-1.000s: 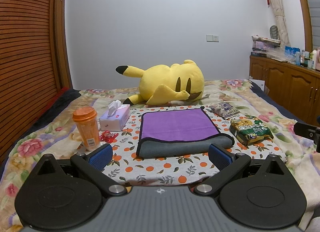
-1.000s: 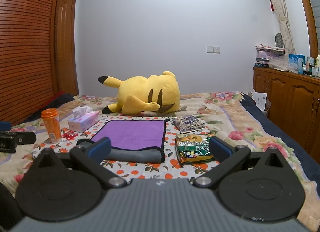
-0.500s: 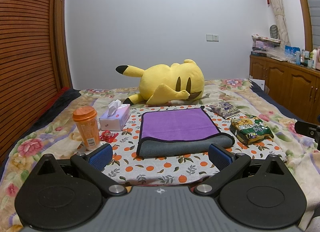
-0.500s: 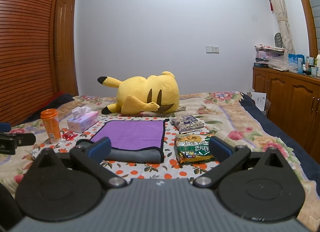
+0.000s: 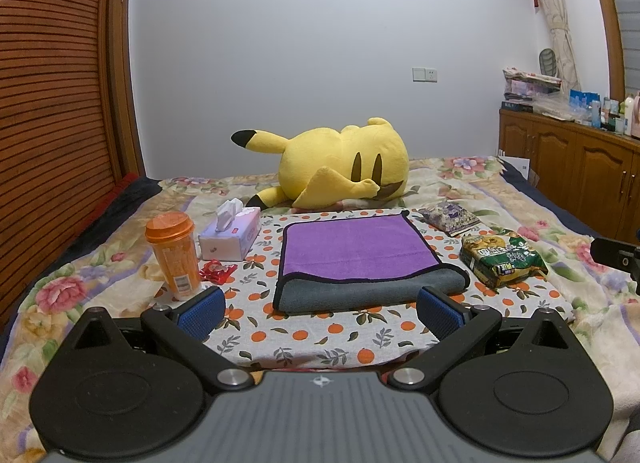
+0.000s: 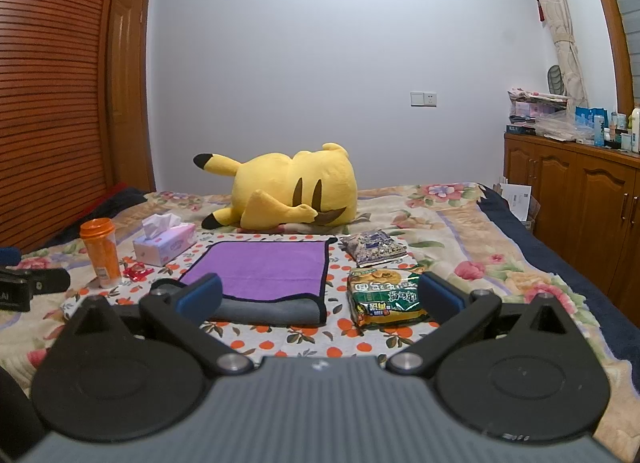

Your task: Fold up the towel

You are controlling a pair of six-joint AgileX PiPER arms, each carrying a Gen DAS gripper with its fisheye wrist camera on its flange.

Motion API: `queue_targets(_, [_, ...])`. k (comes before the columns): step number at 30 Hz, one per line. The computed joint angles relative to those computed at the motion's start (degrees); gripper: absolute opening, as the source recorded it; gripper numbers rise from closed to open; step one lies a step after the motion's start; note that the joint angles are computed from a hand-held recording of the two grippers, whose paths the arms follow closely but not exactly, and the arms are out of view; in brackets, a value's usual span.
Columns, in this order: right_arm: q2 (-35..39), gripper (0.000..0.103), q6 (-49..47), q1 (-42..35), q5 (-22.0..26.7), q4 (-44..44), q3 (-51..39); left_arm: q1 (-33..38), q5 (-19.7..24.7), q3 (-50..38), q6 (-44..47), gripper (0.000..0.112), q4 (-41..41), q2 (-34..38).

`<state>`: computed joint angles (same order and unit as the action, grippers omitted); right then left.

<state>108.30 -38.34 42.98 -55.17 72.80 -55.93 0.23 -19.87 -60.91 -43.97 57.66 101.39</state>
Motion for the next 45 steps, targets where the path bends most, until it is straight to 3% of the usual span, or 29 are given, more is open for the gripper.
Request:
queue_targets(25, [0.13, 0.103, 0.70, -0.58, 0.73, -0.51, 0.55, 1.02, -0.88, -0.04, -1.14, 0.103, 2.26, 1.57])
queue_targets(45, [4.44, 0.103, -6.22, -5.02, 9.63, 3.26, -5.90, -0.46, 2.42, -15.32, -28.24, 0.103, 30.92, 11.76])
